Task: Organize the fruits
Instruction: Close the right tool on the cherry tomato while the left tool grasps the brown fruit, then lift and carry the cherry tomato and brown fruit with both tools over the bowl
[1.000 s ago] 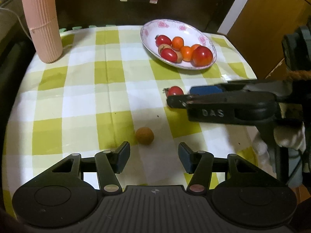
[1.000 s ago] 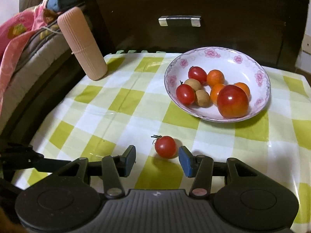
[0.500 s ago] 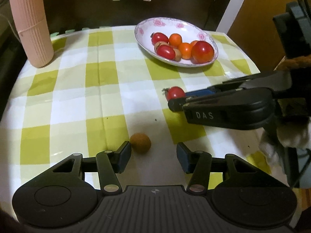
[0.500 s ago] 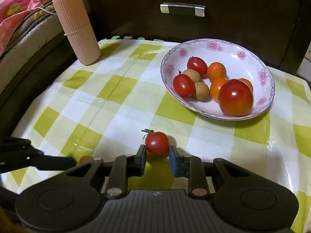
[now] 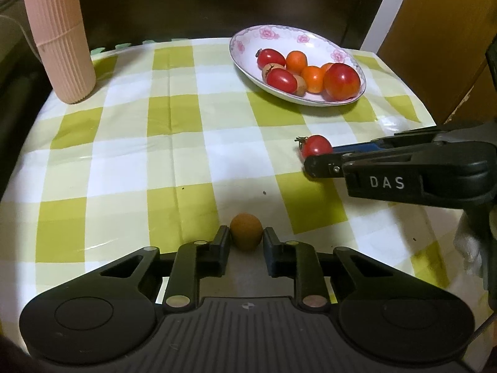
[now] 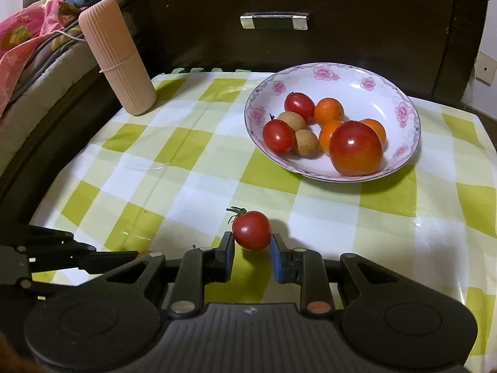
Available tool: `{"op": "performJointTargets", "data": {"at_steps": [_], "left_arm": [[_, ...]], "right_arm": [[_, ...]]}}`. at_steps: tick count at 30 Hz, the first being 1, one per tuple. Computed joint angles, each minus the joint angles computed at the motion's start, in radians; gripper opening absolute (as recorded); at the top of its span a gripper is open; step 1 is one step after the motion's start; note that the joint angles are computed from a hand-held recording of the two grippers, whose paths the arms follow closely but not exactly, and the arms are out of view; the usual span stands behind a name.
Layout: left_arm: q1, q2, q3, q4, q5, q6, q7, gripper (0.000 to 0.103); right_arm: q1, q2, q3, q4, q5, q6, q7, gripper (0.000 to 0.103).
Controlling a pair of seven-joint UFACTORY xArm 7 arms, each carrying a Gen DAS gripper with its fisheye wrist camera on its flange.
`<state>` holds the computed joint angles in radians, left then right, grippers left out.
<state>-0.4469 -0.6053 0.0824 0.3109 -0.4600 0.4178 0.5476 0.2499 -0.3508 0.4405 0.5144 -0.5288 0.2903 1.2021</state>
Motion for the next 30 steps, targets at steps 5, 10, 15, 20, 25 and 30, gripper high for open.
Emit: {"op": "performJointTargets", "data": {"at_steps": [5, 10, 15, 20, 25, 30], "left_arm": [[-0.005, 0.001, -0.011, -0.005, 0.012, -0.015, 0.004, 0.036], [-0.009, 0.012, -0.025, -0.008, 0.033, -0.044, -0.010, 0.036], [0.004, 0.008, -0.046, -0.014, 0.079, -0.051, -0.040, 0.031], [0.003, 0.007, -0.043, -0.006, 0.099, -0.038, -0.057, 0.030], [-0.020, 0.003, -0.023, 0.019, 0.080, -0.026, -0.057, 0.030], [-0.042, 0.030, -0.022, 0.070, 0.050, -0.046, -0.064, 0.030]], "right_arm": [[0.019, -0.020, -0.009, -0.017, 0.024, 0.005, -0.008, 0.024], [0.036, -0.033, -0.016, -0.029, 0.058, 0.017, -0.032, 0.024], [0.047, -0.035, -0.019, -0.025, 0.086, 0.049, -0.049, 0.024], [0.064, -0.037, -0.018, -0.024, 0.100, 0.077, -0.055, 0.024], [0.069, -0.067, -0.019, -0.028, 0.105, 0.092, -0.048, 0.024], [0.057, -0.103, -0.014, -0.031, 0.108, 0.101, -0.038, 0.024]]}}
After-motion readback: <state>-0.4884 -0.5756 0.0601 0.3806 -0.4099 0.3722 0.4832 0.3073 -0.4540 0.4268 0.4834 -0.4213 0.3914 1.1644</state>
